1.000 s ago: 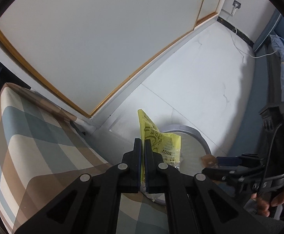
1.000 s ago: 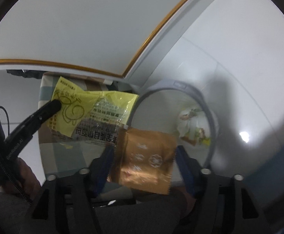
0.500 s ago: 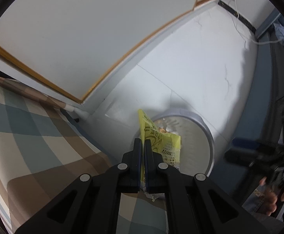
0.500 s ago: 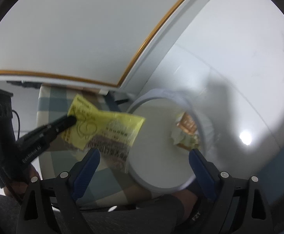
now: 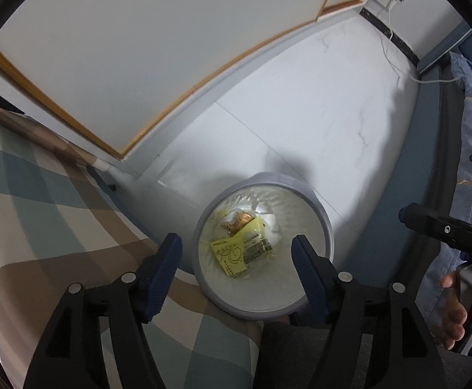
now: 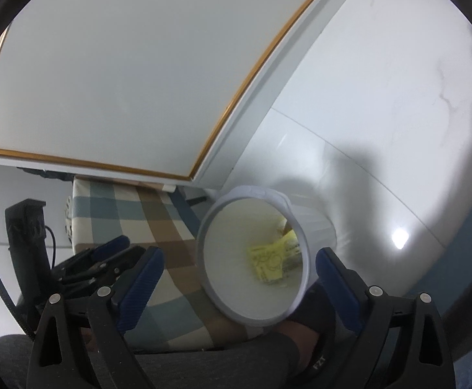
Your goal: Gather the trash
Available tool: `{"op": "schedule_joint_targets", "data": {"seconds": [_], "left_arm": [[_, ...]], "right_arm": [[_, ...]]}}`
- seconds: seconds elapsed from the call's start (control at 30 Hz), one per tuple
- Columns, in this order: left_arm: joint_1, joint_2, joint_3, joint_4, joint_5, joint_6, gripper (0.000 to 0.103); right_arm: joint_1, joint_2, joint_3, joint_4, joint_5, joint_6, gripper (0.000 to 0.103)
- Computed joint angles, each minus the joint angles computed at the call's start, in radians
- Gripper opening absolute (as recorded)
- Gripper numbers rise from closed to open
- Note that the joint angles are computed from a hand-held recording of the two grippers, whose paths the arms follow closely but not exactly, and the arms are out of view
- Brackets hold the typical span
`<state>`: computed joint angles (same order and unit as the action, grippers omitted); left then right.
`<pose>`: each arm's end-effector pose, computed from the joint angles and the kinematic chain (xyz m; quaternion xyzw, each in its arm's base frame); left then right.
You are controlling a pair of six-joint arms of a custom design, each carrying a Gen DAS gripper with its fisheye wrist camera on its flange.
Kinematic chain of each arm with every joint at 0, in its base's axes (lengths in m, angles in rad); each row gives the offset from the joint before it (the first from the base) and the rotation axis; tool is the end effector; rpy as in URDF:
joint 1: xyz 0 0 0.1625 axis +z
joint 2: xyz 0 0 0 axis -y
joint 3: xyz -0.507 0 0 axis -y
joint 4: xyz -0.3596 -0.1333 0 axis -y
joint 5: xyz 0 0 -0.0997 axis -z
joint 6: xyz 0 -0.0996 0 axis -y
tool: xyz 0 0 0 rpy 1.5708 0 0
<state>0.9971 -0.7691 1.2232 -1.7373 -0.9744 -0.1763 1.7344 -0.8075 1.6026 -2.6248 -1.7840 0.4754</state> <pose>-0.2534 -0.7408 0.2501 0.2280 0.9191 0.0210 0.3207 0.2286 -0.6956 0.2035 -0.1667 -0.9719 0.1550 0.0599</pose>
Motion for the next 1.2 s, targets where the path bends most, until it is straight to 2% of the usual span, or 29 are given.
{"op": "schedule_joint_targets", "data": {"seconds": [0.1, 0.23, 0.43, 0.63, 0.83, 1.2], "left_arm": [[-0.010, -0.026, 0.034, -0.084, -0.014, 0.021, 0.083], [-0.010, -0.048, 0.046, -0.138, -0.037, -0.001, 0.083], [-0.008, -0.070, 0.044, -0.149, -0.070, -0.033, 0.083], [-0.016, -0.085, 0.051, -0.156, -0.062, -0.045, 0.083], [-0.037, -0.102, 0.097, -0.211, 0.008, -0.013, 0.083], [-0.044, -0.107, 0.105, -0.197, 0.050, -0.040, 0.083]], "right_arm": [[0.006, -0.004, 0.001, -0.012, -0.002, 0.002, 0.096], [0.016, -0.011, 0.001, -0.012, -0.007, -0.008, 0.096], [0.040, -0.016, -0.019, 0.013, -0.003, -0.032, 0.097], [0.064, -0.017, -0.045, 0.054, -0.023, -0.048, 0.100], [0.073, -0.019, -0.054, 0.087, -0.037, -0.051, 0.100], [0.079, -0.023, -0.055, 0.090, -0.041, -0.048, 0.100]]}}
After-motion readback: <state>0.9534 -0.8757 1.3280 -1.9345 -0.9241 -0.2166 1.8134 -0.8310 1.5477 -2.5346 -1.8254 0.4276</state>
